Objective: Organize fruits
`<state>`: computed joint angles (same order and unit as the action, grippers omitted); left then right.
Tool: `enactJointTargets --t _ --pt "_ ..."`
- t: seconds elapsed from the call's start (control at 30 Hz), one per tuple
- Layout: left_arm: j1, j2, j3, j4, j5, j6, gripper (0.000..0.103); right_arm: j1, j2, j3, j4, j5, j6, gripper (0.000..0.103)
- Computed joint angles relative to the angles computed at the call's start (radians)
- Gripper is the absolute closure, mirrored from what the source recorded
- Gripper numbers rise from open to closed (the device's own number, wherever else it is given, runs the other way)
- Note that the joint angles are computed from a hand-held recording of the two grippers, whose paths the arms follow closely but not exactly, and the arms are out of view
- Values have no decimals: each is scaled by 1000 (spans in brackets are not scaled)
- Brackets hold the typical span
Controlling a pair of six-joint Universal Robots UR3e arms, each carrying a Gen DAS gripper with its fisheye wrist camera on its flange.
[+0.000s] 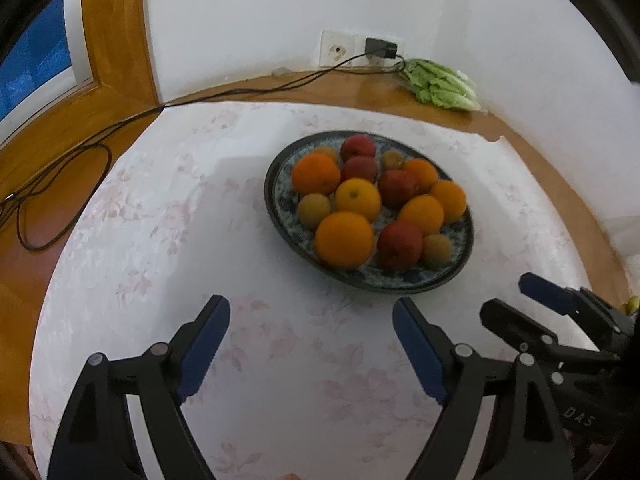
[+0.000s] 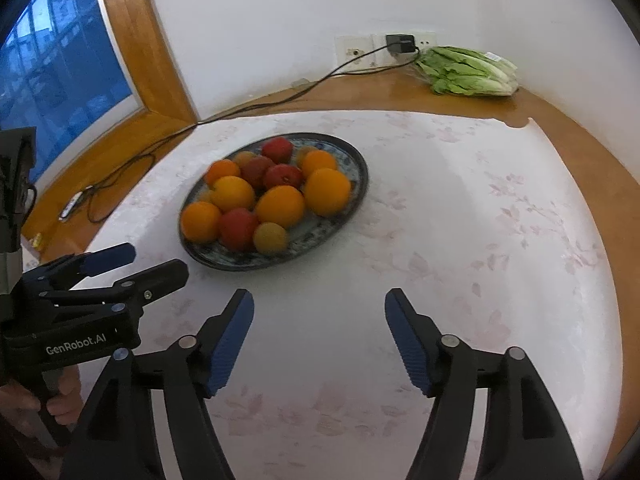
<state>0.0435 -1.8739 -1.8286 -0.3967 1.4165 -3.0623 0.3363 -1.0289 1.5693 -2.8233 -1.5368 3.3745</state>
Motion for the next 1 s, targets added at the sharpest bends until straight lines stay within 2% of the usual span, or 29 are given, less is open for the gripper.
enactJointTargets --t 0.3,0.57,1.0 --pt "-28 -53 15 11 39 -21 16 15 42 -25 22 -88 32 32" --pt "-59 -74 7 60 85 -16 11 44 70 -67 48 -152 31 31" --pt "-70 -84 3 87 107 -28 11 48 72 -74 56 -162 26 30"
